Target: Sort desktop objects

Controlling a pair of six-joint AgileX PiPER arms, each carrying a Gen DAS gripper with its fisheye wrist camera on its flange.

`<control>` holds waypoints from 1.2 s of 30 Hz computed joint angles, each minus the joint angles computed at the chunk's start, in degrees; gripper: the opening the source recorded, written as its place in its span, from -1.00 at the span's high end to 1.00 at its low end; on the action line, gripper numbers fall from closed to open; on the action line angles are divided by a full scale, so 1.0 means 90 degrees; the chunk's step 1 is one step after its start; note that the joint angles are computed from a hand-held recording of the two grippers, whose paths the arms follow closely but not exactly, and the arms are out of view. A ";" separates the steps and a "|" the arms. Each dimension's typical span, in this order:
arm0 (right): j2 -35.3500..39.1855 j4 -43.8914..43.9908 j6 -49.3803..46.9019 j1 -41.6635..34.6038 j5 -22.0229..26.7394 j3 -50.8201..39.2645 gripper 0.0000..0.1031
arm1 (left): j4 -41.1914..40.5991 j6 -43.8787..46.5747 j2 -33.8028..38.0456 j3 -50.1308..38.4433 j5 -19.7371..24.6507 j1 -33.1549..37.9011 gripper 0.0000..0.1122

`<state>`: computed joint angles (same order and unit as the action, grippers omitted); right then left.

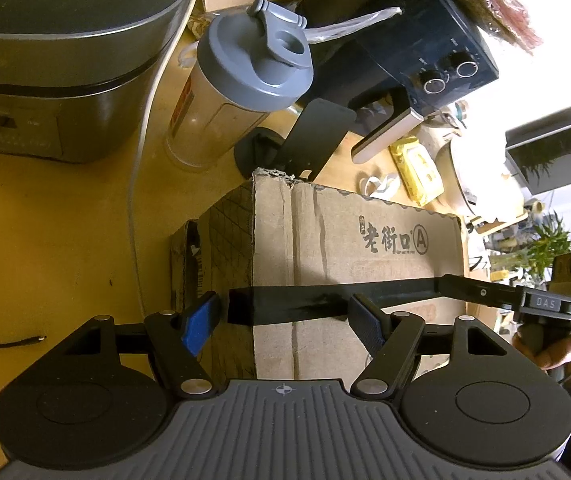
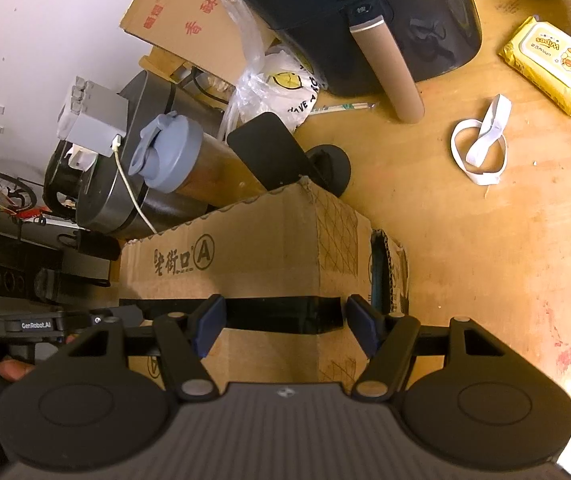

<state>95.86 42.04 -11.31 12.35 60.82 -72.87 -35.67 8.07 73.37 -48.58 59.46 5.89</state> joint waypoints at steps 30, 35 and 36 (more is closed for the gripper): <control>0.0150 0.0031 -0.0069 0.0022 -0.0124 0.0037 -0.26 | -0.0099 0.0202 0.0218 0.0063 -0.0109 0.0089 -0.25; 0.0209 0.0089 -0.0178 -0.0021 -0.0155 0.0085 -0.26 | -0.0091 0.0183 0.0291 0.0063 -0.0177 0.0023 -0.25; 0.0228 0.0104 -0.0202 -0.0031 -0.0165 0.0101 -0.26 | -0.0082 0.0173 0.0308 0.0075 -0.0202 0.0003 -0.25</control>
<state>97.91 42.98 -13.13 12.07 59.34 -71.96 -36.41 9.63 76.14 -47.91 57.65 5.92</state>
